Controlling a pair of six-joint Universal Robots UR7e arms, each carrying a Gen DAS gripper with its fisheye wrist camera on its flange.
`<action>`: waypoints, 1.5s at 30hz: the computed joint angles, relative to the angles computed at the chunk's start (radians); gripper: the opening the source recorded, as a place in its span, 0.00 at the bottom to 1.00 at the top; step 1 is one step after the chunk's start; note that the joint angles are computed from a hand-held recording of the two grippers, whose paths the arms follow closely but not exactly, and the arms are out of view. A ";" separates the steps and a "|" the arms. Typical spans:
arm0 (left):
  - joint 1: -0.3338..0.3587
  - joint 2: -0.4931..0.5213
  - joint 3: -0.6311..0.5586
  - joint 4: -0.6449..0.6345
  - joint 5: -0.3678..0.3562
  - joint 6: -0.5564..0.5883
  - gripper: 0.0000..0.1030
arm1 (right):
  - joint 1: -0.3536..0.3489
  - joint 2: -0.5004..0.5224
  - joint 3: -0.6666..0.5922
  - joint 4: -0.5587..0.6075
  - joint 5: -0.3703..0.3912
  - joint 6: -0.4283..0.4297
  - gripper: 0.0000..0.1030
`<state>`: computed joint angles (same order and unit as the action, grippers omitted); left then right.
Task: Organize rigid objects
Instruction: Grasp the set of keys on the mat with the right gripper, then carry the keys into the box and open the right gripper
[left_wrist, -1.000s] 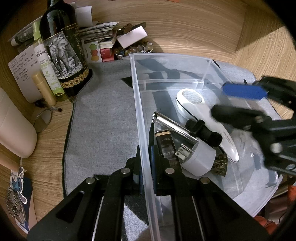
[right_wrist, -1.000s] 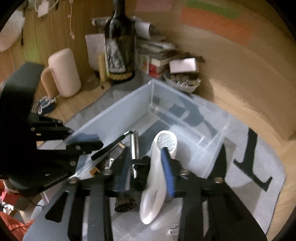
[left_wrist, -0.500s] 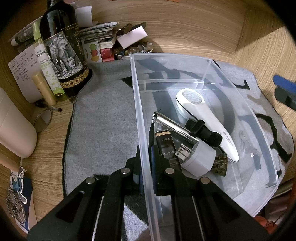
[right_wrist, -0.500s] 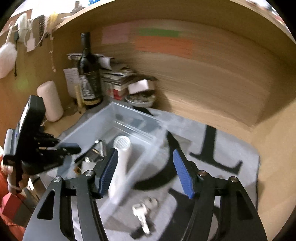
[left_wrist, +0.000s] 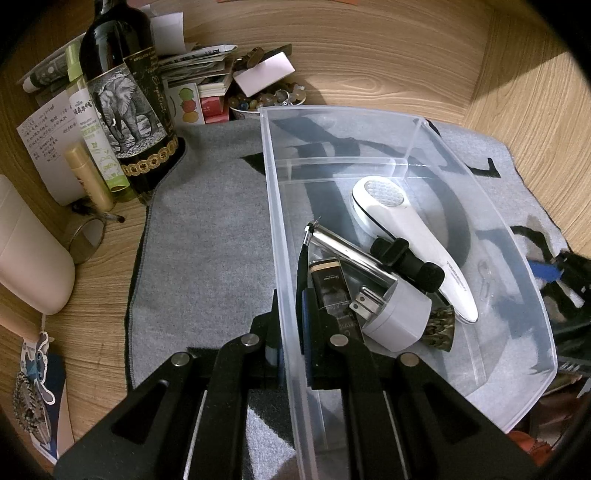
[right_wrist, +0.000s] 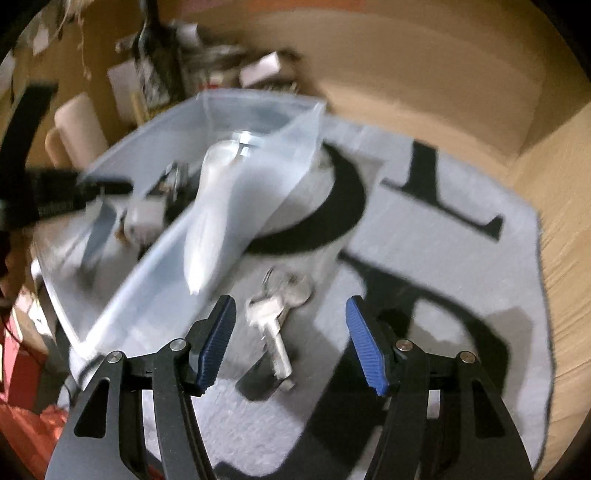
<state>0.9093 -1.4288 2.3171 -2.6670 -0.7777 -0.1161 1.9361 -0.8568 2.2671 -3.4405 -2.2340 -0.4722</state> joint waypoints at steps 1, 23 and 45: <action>0.001 0.000 -0.001 0.001 0.000 0.002 0.07 | -0.005 0.012 -0.005 0.006 -0.006 -0.004 0.57; -0.001 0.000 0.001 -0.001 0.001 0.000 0.07 | -0.056 0.003 -0.035 -0.070 0.078 0.019 0.25; -0.001 -0.001 0.000 0.001 0.003 0.003 0.07 | 0.095 -0.018 -0.119 -0.137 0.196 -0.075 0.26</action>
